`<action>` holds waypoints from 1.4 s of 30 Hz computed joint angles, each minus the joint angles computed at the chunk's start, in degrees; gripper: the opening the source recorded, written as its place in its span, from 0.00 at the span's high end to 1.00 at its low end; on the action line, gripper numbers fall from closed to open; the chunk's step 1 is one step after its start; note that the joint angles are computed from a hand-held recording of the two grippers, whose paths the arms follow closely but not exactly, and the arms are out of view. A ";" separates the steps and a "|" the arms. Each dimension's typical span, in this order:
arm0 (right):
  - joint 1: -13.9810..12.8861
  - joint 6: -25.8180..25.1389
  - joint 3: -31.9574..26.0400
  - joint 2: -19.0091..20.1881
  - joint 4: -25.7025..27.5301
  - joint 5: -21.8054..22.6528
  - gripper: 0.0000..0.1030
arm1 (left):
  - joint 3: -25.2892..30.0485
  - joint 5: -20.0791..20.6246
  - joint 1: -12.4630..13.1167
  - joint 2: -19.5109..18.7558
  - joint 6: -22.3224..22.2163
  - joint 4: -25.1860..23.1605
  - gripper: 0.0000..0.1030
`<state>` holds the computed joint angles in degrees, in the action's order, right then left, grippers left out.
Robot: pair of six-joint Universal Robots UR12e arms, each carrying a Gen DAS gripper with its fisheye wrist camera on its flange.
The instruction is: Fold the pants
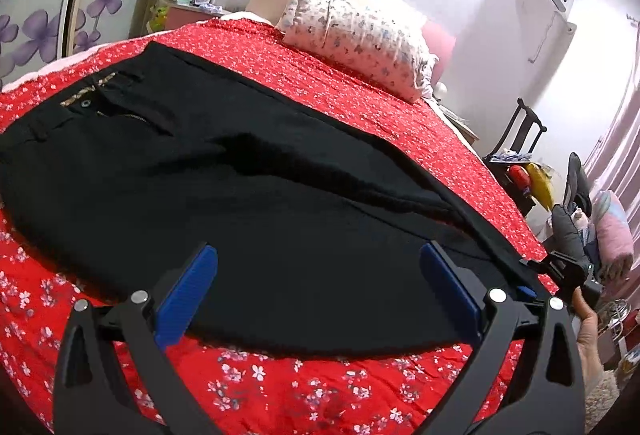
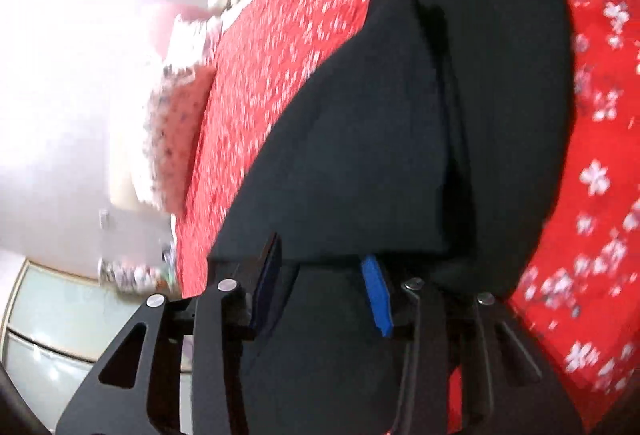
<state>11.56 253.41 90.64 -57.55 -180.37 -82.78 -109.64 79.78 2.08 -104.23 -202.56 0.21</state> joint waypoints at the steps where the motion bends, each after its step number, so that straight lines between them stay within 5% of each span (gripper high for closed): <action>1: 0.03 -0.33 0.09 0.21 -0.47 -1.12 0.64 | 0.04 -0.29 0.08 -0.07 -0.19 -0.07 0.02; 6: -0.36 -0.93 0.65 1.52 -4.98 -2.89 0.95 | 0.51 -0.40 -0.23 -0.56 0.06 -1.14 0.02; 15: -1.01 -1.08 4.37 -0.67 -17.83 -13.50 0.96 | 0.41 0.70 -0.43 -0.87 -1.03 -0.86 0.02; 19: -2.13 2.73 5.83 -0.97 -17.12 -12.87 0.96 | 0.73 1.46 0.17 -0.13 -2.92 -0.44 0.02; 23: -3.44 6.91 8.03 -1.34 -15.62 -9.02 0.96 | 4.29 8.68 0.32 -0.35 1.02 -2.02 0.02; 25: -3.80 7.31 8.32 -1.28 -15.30 -7.97 0.96 | 7.68 10.80 0.97 -1.24 2.16 -5.48 0.02; 28: -4.04 5.62 8.15 -1.27 -14.50 -7.62 0.96 | 14.28 8.13 2.73 -3.64 1.98 -15.02 0.02; 34: -3.98 1.02 6.19 -1.12 -10.16 -8.48 0.96 | 28.40 11.06 4.07 -12.27 -4.10 -27.80 0.02; 42: -4.01 -5.75 2.78 -0.46 -4.27 -8.82 0.96 | 44.46 16.08 3.91 -22.66 -10.56 -45.38 0.19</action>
